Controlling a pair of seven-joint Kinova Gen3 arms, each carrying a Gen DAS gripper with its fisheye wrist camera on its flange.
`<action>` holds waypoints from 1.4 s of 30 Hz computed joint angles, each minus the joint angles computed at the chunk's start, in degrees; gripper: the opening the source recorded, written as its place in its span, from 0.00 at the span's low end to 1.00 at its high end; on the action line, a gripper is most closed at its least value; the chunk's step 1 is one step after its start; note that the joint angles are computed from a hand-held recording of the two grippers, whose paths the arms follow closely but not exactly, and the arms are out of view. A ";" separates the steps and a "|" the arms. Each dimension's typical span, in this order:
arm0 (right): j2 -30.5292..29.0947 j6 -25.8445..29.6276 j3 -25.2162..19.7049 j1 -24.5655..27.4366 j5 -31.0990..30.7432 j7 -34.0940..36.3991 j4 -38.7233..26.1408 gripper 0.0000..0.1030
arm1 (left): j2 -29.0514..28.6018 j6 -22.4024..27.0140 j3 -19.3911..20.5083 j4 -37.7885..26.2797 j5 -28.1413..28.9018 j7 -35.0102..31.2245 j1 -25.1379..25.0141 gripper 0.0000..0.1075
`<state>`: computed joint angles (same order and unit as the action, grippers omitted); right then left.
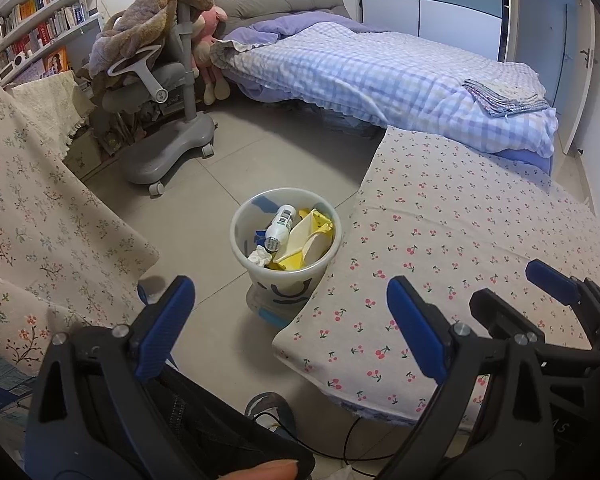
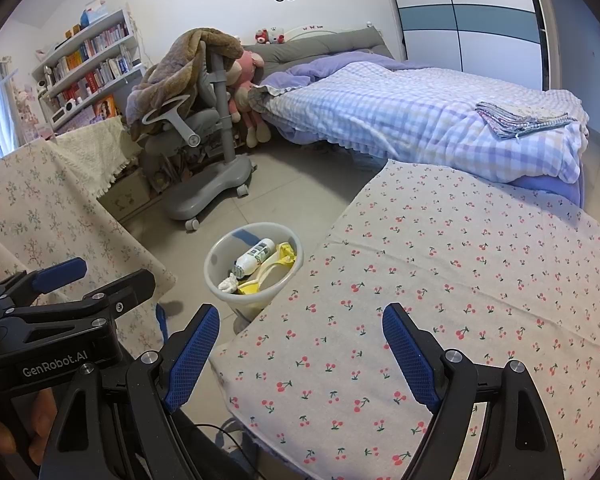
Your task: Collect trash
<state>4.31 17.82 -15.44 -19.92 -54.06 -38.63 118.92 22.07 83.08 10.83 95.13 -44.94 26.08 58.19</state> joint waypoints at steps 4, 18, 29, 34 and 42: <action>0.16 -0.79 -0.21 -0.41 0.84 -1.12 0.33 0.83 | -0.34 -0.95 0.04 0.52 0.11 -0.16 -0.42 0.90; 0.23 -1.31 -0.90 0.08 -0.09 -0.33 0.61 0.83 | -0.47 -2.26 -0.01 1.01 -0.46 -0.53 -0.92 0.90; -0.02 -1.72 -0.71 -0.12 0.73 -2.17 0.83 0.83 | -0.48 -2.85 -0.07 0.88 -1.20 -0.85 -0.75 0.90; -0.65 -1.93 -0.42 -0.30 -0.01 -2.07 1.28 0.83 | -0.65 -2.90 -0.05 1.04 -1.89 -1.15 -0.66 0.90; -0.77 -2.12 0.10 -0.67 0.23 -2.67 1.27 0.83 | -0.30 -2.54 -0.15 0.63 -2.24 -1.30 -0.53 0.90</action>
<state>3.53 15.70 -15.33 -20.59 -53.83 -41.30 120.19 21.77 80.54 10.69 95.76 -47.19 24.77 57.66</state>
